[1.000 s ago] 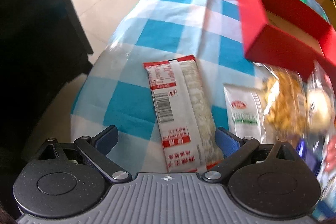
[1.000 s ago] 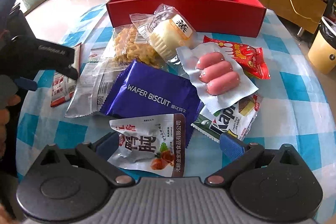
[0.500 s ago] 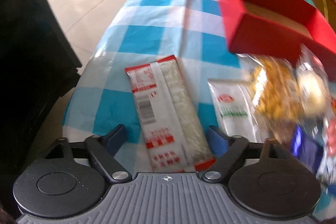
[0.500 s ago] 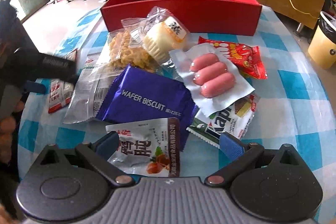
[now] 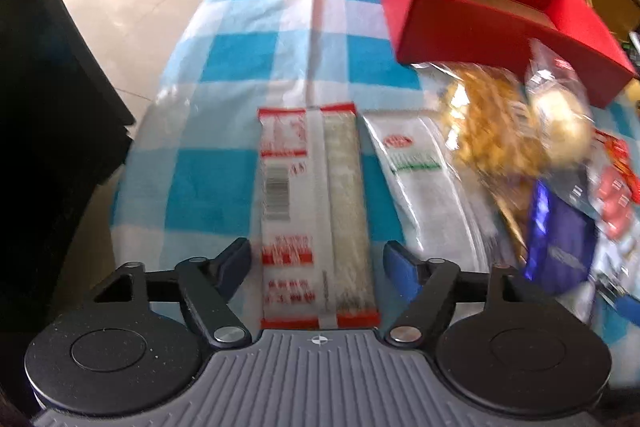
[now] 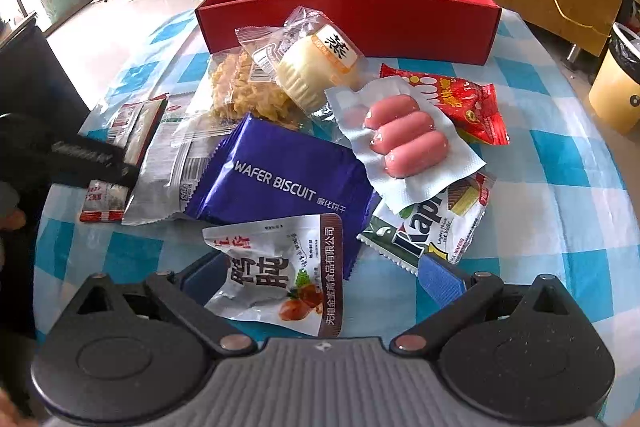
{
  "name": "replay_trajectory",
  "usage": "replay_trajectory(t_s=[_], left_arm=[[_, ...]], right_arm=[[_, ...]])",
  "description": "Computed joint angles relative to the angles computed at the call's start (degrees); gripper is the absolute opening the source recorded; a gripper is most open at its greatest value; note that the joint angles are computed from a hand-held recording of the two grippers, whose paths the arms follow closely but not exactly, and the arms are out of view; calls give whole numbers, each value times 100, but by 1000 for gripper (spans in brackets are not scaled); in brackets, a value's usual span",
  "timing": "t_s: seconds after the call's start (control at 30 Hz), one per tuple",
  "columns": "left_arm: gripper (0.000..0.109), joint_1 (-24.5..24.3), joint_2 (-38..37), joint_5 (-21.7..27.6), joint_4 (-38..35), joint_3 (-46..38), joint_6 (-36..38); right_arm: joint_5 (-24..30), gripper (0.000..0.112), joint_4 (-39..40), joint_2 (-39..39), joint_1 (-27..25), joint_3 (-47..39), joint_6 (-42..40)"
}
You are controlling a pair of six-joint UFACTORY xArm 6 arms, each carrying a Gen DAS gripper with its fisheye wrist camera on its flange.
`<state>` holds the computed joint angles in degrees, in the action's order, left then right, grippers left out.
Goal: Organize snacks
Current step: 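Close the left tool on the strip packet while the right tool grasps the white pouch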
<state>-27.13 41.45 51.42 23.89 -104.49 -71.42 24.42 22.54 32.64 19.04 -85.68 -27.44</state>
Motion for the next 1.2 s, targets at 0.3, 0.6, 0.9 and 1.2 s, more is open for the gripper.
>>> replay_trajectory(t_s=[0.3,0.6,0.9,1.2], left_arm=[[64,-83,-146,-148,22,195,267],[61,-235,-788,-750,-584,1248,993],[64,-174,-965,-1255,-882,1639,1074],[73,-144,-908,-1408,-1030,1608,1233]], right_arm=[[28,98,39,16,-19,-31,-79],[336,97,400,-142,-11,104,-916],[1780,95,458,429,-76,-1110,-3149],[2277,97,441,583,10,-1301,-3157]])
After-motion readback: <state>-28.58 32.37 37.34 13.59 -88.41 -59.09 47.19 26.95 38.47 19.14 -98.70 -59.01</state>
